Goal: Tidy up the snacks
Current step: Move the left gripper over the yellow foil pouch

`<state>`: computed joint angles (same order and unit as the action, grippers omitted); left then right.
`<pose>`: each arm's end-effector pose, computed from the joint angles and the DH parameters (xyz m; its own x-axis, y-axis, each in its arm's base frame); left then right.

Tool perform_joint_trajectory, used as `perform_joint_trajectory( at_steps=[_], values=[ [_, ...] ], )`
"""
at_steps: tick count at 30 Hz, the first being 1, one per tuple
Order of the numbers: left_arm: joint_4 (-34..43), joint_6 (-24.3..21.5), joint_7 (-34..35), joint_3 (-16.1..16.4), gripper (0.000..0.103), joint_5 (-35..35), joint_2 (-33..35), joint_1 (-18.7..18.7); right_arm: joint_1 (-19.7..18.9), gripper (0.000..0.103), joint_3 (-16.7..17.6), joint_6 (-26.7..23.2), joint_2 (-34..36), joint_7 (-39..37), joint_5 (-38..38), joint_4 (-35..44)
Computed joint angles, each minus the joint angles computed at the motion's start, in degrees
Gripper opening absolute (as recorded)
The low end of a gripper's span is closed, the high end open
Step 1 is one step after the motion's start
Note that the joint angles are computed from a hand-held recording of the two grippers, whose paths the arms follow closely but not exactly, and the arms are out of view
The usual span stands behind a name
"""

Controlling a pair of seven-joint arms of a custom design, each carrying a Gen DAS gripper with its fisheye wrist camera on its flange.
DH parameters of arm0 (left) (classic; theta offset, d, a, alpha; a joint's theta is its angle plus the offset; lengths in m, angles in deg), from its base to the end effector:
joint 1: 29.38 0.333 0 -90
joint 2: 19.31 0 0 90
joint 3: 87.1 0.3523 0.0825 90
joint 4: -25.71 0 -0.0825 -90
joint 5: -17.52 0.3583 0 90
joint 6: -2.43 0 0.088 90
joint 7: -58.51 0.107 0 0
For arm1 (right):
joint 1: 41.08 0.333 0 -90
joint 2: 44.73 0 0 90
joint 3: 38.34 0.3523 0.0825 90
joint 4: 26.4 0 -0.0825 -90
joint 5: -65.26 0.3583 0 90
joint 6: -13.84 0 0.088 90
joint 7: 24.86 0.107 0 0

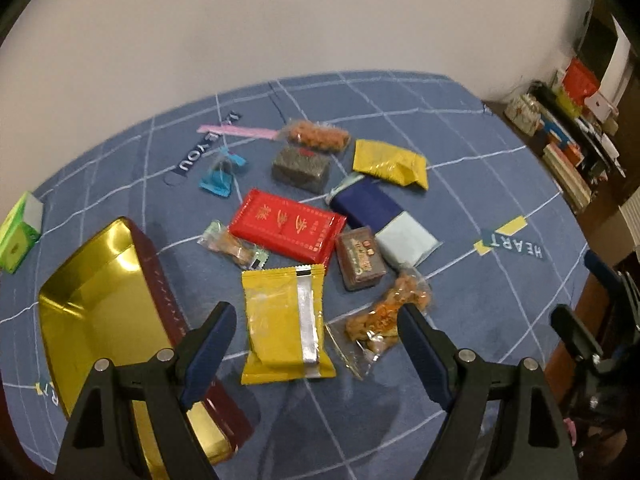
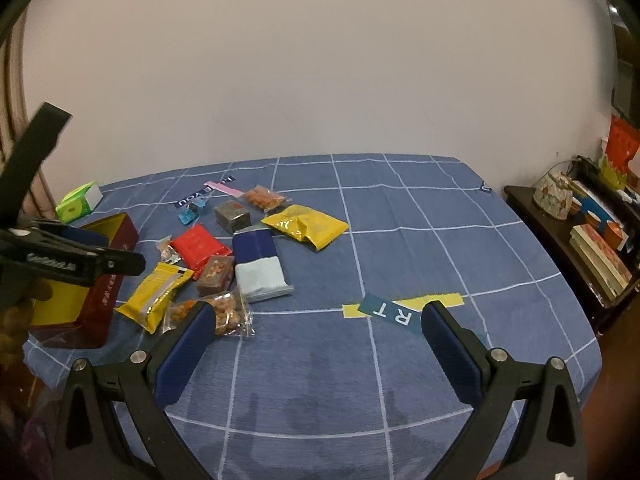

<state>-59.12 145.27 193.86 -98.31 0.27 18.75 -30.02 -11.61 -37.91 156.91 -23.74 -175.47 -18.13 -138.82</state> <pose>0.7373 -0.1173 0.3700 -0.6725 -0.7384 0.0496 -0.6711 0.5802 -0.4615 0.5357 0.3146 0.3515 -0.3517 -0.9345 -0.0543 -0.5482 0.2527 -0.7973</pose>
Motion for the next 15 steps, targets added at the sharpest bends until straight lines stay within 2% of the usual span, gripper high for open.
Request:
perform_joint_trajectory(
  at_steps=[6, 12, 15],
  values=[
    [12.64, -8.52, -5.28, 3.25, 0.085, 6.19, 7.18, -3.17, -0.76, 0.102, -0.31, 1.62, 0.29, 0.47, 0.36, -0.43],
    [27.84, -22.0, -8.34, 3.21, 0.085, 9.02, 15.38, -3.77, -1.33, 0.102, -0.59, 2.84, 0.47, 0.87, 0.54, -0.76],
    [30.36, -23.84, -9.25, 3.74, 0.085, 10.83, 17.05, -4.45, -1.45, 0.102, -0.68, 3.28, 0.43, 0.97, 0.64, -0.93]
  ],
)
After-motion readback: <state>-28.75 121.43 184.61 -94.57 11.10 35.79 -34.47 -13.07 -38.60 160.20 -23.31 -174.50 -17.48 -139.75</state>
